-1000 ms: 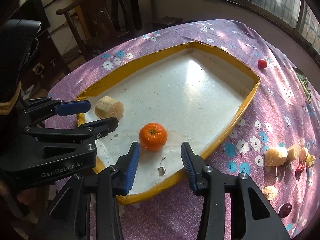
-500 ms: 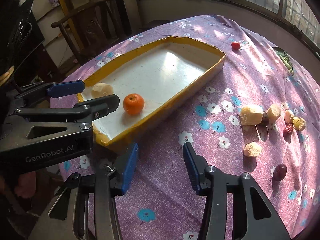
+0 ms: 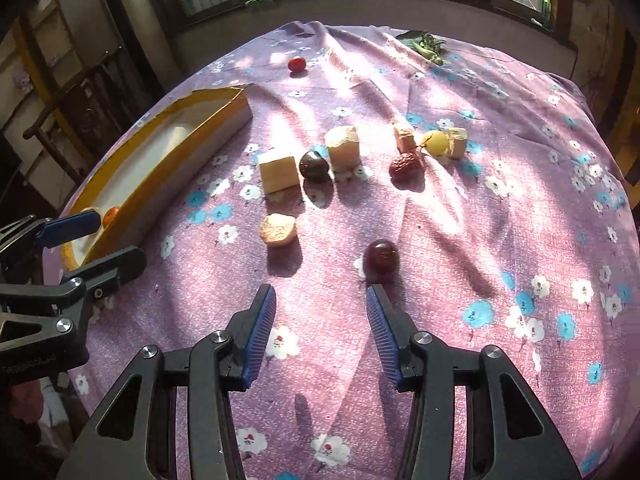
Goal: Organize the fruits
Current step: 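Grasp the dark plum with the right gripper while the left grasps the tan bread piece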
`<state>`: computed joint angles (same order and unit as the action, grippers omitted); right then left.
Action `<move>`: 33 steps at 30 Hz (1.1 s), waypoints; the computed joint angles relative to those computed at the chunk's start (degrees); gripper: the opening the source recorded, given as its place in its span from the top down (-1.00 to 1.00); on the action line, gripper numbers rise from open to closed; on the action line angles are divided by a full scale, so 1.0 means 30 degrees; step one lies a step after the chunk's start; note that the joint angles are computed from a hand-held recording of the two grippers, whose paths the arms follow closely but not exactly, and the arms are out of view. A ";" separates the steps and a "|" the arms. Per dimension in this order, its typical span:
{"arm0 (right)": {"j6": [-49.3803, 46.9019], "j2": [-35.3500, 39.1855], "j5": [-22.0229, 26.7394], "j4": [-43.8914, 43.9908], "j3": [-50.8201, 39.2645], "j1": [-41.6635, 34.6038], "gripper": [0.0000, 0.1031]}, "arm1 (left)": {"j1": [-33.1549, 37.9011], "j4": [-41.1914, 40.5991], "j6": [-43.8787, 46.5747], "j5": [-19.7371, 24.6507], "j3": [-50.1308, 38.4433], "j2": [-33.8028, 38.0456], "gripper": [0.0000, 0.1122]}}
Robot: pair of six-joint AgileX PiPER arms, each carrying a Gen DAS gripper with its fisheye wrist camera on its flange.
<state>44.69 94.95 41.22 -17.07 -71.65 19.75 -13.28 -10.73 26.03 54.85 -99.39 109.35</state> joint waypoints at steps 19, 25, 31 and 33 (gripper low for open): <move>-0.3888 0.0181 -0.3308 0.1526 0.1679 -0.2674 0.54 | -0.2150 0.0760 -0.2637 0.1847 -0.2459 0.2034 -0.37; -0.2929 -0.1219 -0.3293 0.0334 0.2890 -0.2610 0.54 | -0.2766 0.0386 -0.3372 0.2768 -0.4619 0.3799 -0.37; -0.2979 -0.1750 -0.3619 0.1053 0.3622 -0.2972 0.54 | -0.2493 -0.0889 -0.3705 0.4046 -0.6739 0.5618 -0.12; -0.2864 -0.1791 -0.3654 0.1045 0.3713 -0.2994 0.54 | -0.2360 -0.1157 -0.3737 0.4417 -0.7168 0.6088 0.13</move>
<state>36.10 89.58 30.26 -13.93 -60.51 10.77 -20.36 -14.20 14.82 68.10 -120.90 127.62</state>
